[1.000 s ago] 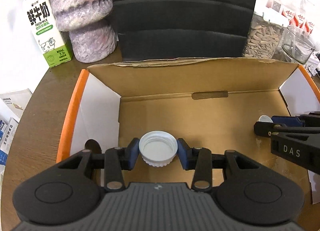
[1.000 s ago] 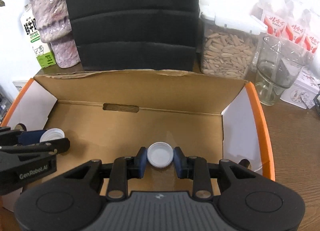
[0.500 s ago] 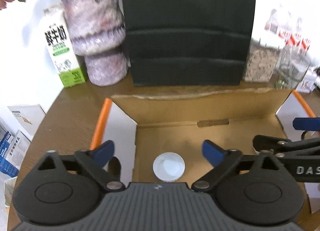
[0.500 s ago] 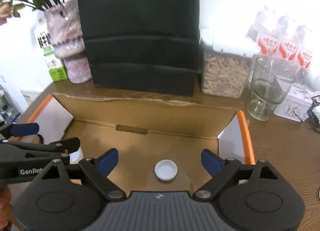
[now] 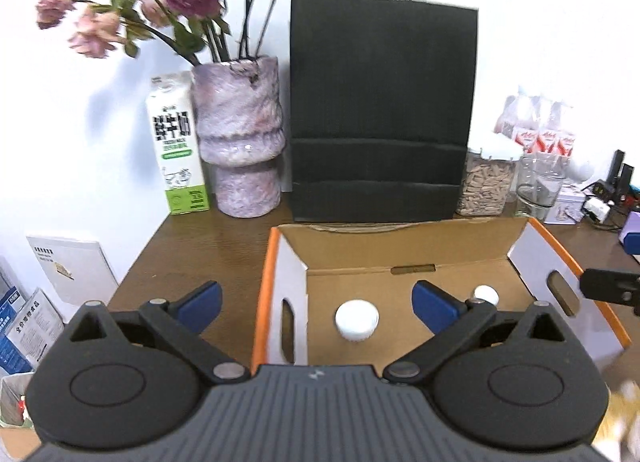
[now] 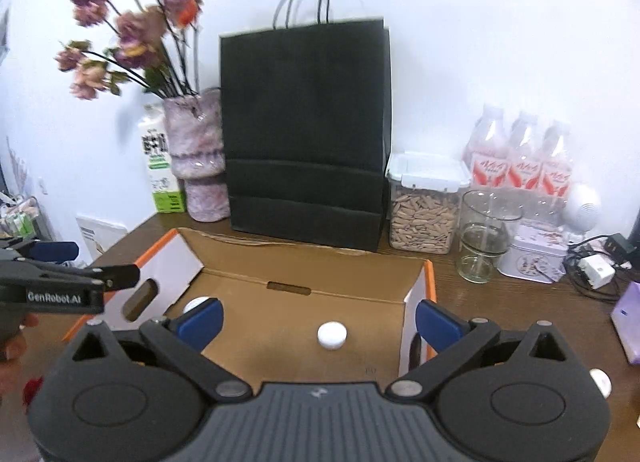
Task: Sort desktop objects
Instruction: 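Carry both white caps into the cardboard box and open both tools, then grasp the red rose with the left tool while the right tool grasps the white tissue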
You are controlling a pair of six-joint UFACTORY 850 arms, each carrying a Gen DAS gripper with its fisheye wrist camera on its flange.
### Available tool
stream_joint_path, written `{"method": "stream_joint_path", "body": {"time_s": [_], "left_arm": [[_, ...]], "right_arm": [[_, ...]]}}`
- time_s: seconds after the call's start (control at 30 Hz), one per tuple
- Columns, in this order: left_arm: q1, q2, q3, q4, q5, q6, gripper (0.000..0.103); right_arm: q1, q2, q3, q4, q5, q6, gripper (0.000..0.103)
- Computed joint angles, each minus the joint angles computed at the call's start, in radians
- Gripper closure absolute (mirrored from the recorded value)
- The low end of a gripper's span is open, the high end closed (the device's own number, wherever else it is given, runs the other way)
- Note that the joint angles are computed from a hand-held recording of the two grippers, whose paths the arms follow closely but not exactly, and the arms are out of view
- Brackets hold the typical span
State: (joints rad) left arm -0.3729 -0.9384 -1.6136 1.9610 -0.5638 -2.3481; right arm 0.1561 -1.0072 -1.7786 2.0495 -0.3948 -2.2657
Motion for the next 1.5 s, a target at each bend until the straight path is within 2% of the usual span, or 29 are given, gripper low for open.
{"method": "stream_joint_path", "body": {"time_s": [0.13,0.3,0.4,0.6,0.73,0.97,1.5], "left_arm": [[-0.013,0.093,0.177,0.185,-0.064,-0.187,0.000],[-0.045,0.178,0.356,0.279,-0.166,-0.348,0.000],[-0.070,0.211,0.443,0.287,-0.230,-0.400,0.000],[-0.124,0.240,0.552,0.217,-0.316,-0.476,0.000],[-0.165,0.241,0.607,0.159,-0.389,-0.549,0.000],[-0.236,0.206,0.644,0.024,-0.550,-0.615,0.000],[-0.258,0.206,0.661,-0.019,-0.509,-0.585,0.000]], "right_arm": [[-0.016,0.098,0.191,0.215,-0.079,-0.268,0.000],[-0.040,0.190,0.387,0.306,-0.182,-0.411,0.000],[-0.055,0.232,0.491,0.331,-0.230,-0.451,0.000],[-0.070,0.282,0.654,0.421,-0.302,-0.545,0.000],[-0.093,0.299,0.733,0.415,-0.358,-0.531,0.000],[-0.099,0.304,0.808,0.554,-0.372,-0.639,0.000],[-0.102,0.306,0.831,0.675,-0.373,-0.710,0.000]]}}
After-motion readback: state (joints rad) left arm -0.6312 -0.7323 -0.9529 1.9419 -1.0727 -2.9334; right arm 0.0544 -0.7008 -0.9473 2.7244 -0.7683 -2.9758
